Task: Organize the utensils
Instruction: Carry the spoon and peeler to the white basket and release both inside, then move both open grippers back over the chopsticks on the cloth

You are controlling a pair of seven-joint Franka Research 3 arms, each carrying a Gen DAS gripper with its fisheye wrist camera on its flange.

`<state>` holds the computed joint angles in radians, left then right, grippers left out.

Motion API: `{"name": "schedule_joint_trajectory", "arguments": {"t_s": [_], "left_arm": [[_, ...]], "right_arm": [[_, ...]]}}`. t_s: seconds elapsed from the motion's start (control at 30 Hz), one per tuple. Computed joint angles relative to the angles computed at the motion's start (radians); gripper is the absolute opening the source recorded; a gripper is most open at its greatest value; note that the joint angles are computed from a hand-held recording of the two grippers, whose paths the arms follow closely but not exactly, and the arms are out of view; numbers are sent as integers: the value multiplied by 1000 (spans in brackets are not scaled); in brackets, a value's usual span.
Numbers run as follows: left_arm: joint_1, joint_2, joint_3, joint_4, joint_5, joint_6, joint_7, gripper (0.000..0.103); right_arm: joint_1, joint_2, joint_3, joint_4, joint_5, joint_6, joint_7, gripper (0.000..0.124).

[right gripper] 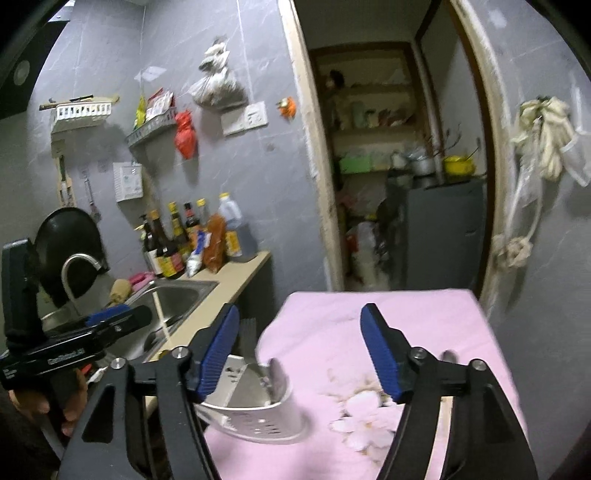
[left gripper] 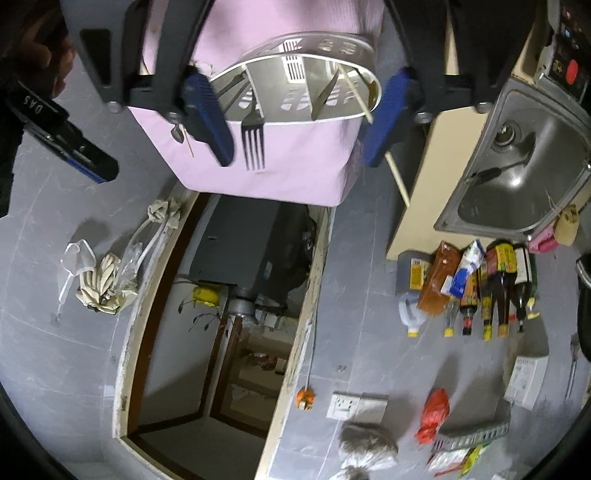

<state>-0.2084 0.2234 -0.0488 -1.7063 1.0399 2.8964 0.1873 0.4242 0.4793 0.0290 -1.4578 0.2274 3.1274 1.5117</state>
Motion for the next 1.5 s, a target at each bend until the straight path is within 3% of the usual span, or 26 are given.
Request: {"name": "schedule_joint_trajectory", "arguments": {"t_s": [0.07, 0.17, 0.3, 0.53, 0.7, 0.83, 0.97, 1.27, 1.5], "left_arm": [[-18, -2, 9, 10, 54, -11, -44, 83], [-37, -2, 8, 27, 117, -42, -95, 93], [-58, -1, 2, 46, 228, -85, -212, 101], [-77, 43, -26, 110, 282, -124, -266, 102], [-115, 95, -27, 174, 266, -139, -233, 102], [-155, 143, -18, 238, 244, -161, -195, 102], [-198, 203, -3, 318, 217, -188, -153, 102], [-286, 372, 43, 542, 76, -258, -8, 102], [-341, 584, 68, 831, -93, -377, 173, 102]], "right_arm": [[60, -26, -89, -39, -11, 32, 41, 80], [188, -56, -273, -93, -71, 64, 139, 89], [346, -71, -495, -138, -131, 87, 227, 97], [493, -95, -715, -210, -156, 105, 267, 99], [516, -104, -776, -239, -134, 121, 238, 99], [460, -107, -741, -237, -95, 126, 185, 99], [343, -101, -636, -207, -72, 111, 136, 99], [-6, -46, -303, -103, -84, 43, 52, 99], [-234, 47, -68, 0, -45, -23, -88, 99]]}}
